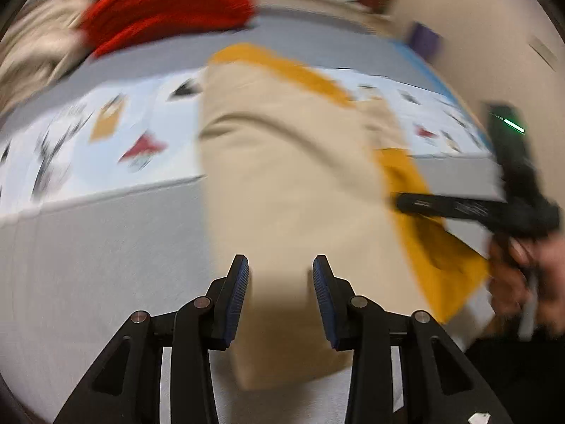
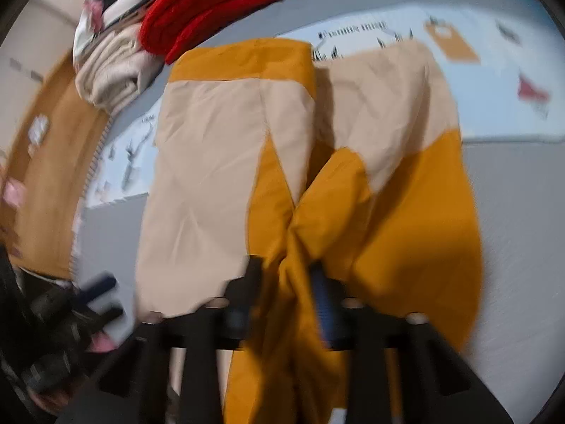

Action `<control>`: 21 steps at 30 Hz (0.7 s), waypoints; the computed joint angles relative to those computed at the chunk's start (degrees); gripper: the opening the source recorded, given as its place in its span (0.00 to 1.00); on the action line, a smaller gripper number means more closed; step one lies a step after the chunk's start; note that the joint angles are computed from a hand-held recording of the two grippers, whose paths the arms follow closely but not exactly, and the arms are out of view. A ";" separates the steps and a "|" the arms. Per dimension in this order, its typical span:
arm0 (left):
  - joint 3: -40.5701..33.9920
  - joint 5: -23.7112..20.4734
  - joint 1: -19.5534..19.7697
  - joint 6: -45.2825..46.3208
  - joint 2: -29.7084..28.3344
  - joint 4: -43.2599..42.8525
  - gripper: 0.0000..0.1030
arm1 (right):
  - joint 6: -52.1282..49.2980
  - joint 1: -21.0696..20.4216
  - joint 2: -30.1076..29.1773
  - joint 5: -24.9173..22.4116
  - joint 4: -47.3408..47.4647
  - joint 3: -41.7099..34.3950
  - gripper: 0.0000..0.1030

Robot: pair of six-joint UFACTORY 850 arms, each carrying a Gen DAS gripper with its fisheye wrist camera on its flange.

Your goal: Fold large clothes

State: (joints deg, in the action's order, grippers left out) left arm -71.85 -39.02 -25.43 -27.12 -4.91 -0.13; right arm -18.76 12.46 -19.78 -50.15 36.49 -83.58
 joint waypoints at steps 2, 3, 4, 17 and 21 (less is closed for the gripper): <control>0.33 -0.91 1.29 -1.52 -0.22 -0.85 0.34 | -1.23 0.51 1.48 1.52 -0.35 0.66 0.08; 0.12 -1.22 1.29 -2.52 -0.56 -0.74 0.34 | -2.02 0.50 2.19 2.05 0.08 0.97 0.06; -0.16 -1.49 1.02 -3.48 -0.74 -0.28 0.34 | -3.79 0.09 3.59 3.04 1.57 1.72 0.05; -3.58 -3.58 0.26 6.42 -6.47 -7.89 0.33 | 3.48 -6.81 6.61 5.59 -8.44 5.66 0.02; -3.94 -3.24 -0.38 5.52 -6.90 -6.10 0.33 | 0.66 -6.72 6.71 5.86 -4.46 5.17 0.08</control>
State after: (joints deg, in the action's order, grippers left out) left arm -75.78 -42.25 -25.81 -21.59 -11.81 -6.23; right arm -18.10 5.74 -13.07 -44.28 32.03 -78.41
